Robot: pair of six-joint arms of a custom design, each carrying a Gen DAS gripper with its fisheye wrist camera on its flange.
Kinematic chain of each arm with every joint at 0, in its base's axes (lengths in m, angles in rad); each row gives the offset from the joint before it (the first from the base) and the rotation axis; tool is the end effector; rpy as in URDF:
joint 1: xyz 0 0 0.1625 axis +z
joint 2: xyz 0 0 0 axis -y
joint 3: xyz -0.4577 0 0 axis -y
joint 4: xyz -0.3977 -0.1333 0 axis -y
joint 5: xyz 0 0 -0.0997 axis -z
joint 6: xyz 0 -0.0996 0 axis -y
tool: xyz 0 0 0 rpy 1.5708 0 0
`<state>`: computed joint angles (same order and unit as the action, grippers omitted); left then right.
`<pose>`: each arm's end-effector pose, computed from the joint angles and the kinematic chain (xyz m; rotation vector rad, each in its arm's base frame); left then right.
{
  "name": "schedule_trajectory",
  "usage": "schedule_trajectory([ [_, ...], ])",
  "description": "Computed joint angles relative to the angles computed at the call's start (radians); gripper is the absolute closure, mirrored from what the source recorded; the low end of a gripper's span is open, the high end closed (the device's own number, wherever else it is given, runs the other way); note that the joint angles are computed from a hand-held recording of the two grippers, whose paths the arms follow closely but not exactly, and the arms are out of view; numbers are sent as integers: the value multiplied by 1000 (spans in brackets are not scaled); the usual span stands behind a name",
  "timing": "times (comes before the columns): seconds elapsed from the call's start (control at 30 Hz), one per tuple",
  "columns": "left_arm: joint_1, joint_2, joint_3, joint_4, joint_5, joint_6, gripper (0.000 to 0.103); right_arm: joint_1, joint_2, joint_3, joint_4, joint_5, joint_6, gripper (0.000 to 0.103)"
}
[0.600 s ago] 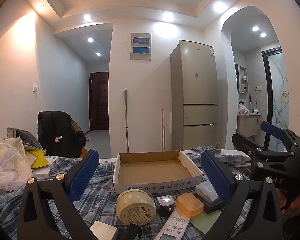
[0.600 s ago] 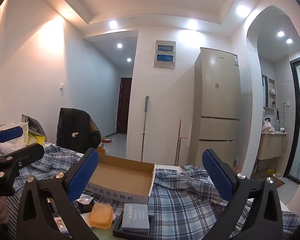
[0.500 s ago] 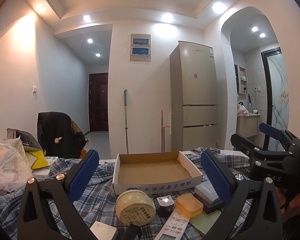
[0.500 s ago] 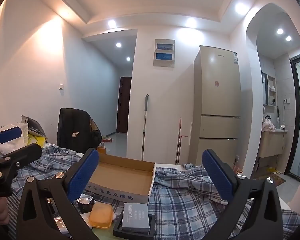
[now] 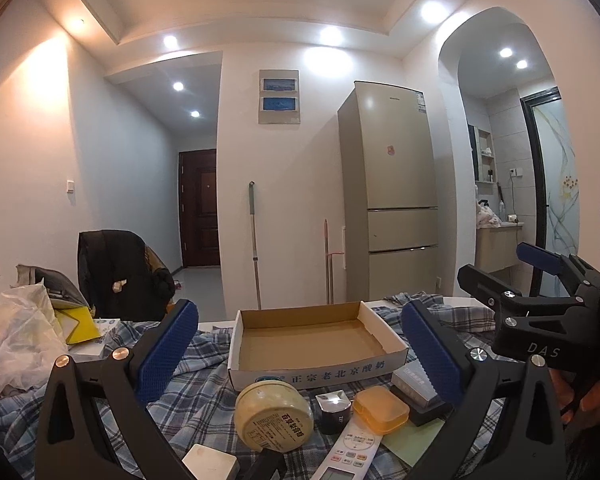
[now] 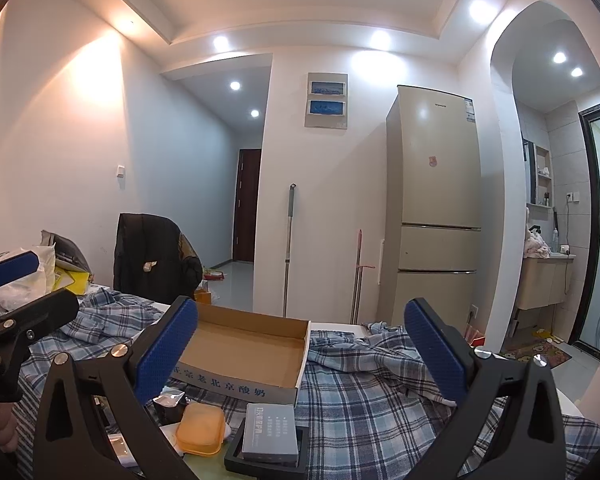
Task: Organize rigid objects
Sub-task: 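Move both tools over the table toward the cream jar and grey box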
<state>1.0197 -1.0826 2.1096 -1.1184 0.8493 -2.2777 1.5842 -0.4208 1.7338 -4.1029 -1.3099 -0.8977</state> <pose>-0.0943 -0.5336 0.1339 0.5504 1.6864 -1.6783 0.1676 -0.6417 0.0254 1.2221 -2.0072 1.6082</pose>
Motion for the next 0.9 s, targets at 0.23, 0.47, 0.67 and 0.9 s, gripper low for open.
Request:
schedule_trajectory([
  [0.23,-2,6,-23,18,-47,-6,0,3,-5,0,19,-18,12,0],
  [0.47,-7,0,5,-69,-63,19,0,4,-9,4,3,-29,21,0],
  [0.67,-3,-5,3,-63,-69,0,0,28,11,-18,-29,-116,30,0],
  [0.9,7,6,-67,12,-222,-56,0,26,8,-35,-21,-143,54,0],
])
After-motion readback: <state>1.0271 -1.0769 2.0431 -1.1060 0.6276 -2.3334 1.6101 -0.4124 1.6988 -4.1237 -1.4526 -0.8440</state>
